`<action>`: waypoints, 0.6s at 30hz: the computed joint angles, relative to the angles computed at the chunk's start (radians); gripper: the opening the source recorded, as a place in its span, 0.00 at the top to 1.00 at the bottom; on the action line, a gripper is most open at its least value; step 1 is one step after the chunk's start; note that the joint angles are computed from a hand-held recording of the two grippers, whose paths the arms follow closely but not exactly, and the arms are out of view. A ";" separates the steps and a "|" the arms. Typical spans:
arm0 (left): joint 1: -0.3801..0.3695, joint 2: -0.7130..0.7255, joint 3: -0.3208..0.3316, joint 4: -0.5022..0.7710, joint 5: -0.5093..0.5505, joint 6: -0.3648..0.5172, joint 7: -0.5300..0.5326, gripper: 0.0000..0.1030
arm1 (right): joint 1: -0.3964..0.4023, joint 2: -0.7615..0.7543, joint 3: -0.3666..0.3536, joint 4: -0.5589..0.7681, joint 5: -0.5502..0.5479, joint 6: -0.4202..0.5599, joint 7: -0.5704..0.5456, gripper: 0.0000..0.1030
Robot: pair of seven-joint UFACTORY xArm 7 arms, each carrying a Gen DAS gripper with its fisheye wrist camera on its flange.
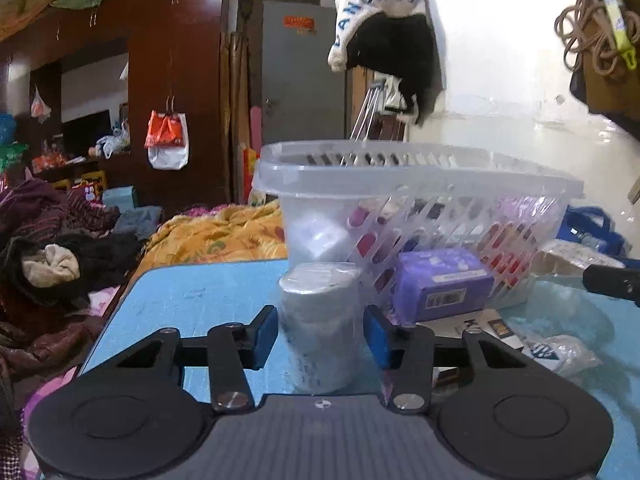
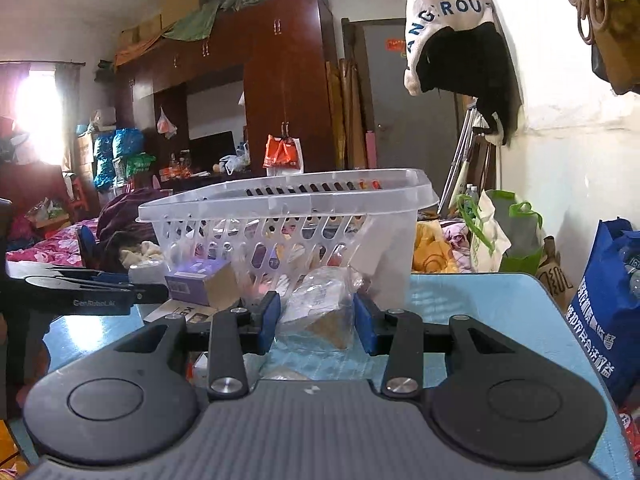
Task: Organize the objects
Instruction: 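Grasp the white roll with the left tool while the right tool grasps a clear bag, then drop the white roll and clear bag into the basket with both tools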
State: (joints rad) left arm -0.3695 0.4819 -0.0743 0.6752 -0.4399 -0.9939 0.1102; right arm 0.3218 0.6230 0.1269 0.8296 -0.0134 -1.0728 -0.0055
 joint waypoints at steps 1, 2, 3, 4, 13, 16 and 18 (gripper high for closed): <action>0.006 0.004 -0.001 -0.009 0.017 -0.030 -0.016 0.51 | 0.004 0.001 -0.001 0.001 0.005 -0.005 -0.006 0.57; 0.007 0.009 -0.001 -0.016 0.020 -0.058 -0.024 0.51 | 0.007 0.003 -0.002 0.002 0.008 -0.008 -0.010 0.57; 0.006 0.014 -0.002 -0.021 0.020 -0.087 -0.030 0.51 | 0.008 0.004 -0.002 0.004 0.009 -0.008 -0.011 0.57; 0.006 0.020 -0.003 -0.025 0.023 -0.111 -0.034 0.51 | 0.006 0.005 -0.001 0.005 0.005 -0.006 -0.010 0.58; 0.011 0.050 -0.012 -0.040 0.062 -0.240 -0.027 0.51 | 0.004 0.018 -0.003 0.007 -0.006 -0.042 -0.018 0.58; 0.017 0.057 -0.015 -0.041 0.072 -0.261 -0.035 0.51 | 0.003 0.022 -0.002 0.007 -0.010 -0.053 -0.019 0.58; 0.021 0.059 -0.016 -0.043 0.079 -0.271 -0.038 0.51 | 0.006 0.024 -0.002 0.006 -0.007 -0.060 -0.024 0.58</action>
